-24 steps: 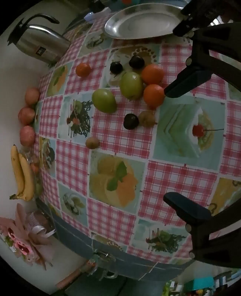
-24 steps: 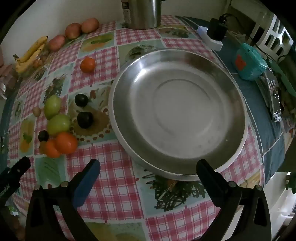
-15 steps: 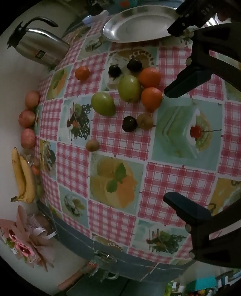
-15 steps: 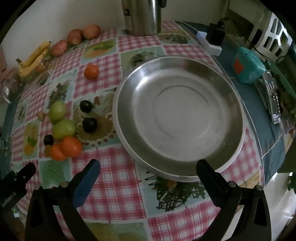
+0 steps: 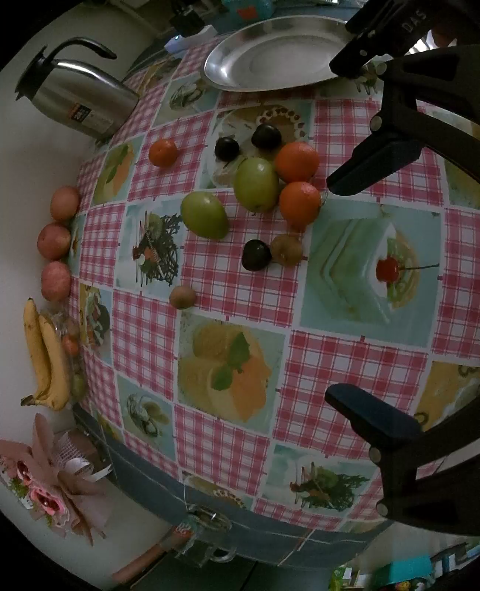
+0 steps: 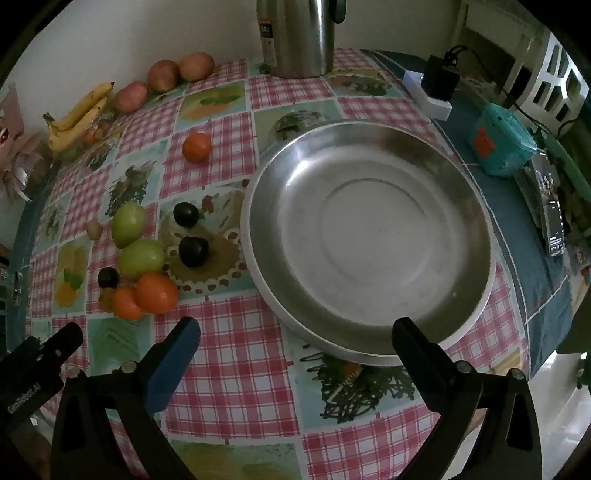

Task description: Organize fruits

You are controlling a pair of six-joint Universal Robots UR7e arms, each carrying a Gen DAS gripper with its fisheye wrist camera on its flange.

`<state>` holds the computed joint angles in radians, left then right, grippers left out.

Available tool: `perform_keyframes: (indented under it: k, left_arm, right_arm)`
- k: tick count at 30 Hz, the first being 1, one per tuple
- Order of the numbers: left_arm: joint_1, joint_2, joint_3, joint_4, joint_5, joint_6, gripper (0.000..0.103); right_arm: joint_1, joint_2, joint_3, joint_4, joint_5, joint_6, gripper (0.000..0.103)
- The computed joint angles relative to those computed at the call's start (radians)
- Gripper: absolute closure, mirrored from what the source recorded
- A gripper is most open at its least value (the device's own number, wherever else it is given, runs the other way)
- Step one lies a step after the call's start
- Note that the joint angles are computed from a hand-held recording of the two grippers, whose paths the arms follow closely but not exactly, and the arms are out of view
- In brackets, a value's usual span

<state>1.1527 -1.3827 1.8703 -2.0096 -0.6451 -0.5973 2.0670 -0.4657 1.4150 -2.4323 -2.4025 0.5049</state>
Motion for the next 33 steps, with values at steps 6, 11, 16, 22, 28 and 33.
perform_keyframes:
  k: [6,11,16,22,28,33]
  left_arm:
    - [0.000,-0.001,0.003,0.001,-0.004,-0.001,0.000]
    - [0.001,-0.002,0.004,-0.010,-0.011,0.014,0.000]
    - [0.002,-0.001,0.004,-0.013,-0.013,0.017,0.000]
    - [0.004,0.005,-0.001,-0.011,-0.022,0.028,0.000]
    - [0.008,0.006,-0.002,-0.007,-0.024,0.028,0.000]
    - [0.013,0.009,-0.006,-0.001,-0.028,0.030,0.000]
  right_arm:
    - [0.000,0.001,0.000,0.003,-0.001,0.007,0.000]
    - [0.000,0.002,-0.001,0.003,-0.001,0.011,0.000]
    - [0.000,0.003,-0.003,0.007,-0.002,0.011,0.000]
    - [0.000,0.005,-0.005,0.009,-0.002,0.012,0.000]
    - [-0.001,0.006,-0.003,0.009,-0.002,0.013,0.000]
    - [-0.003,0.004,-0.001,0.012,0.003,0.023,0.000]
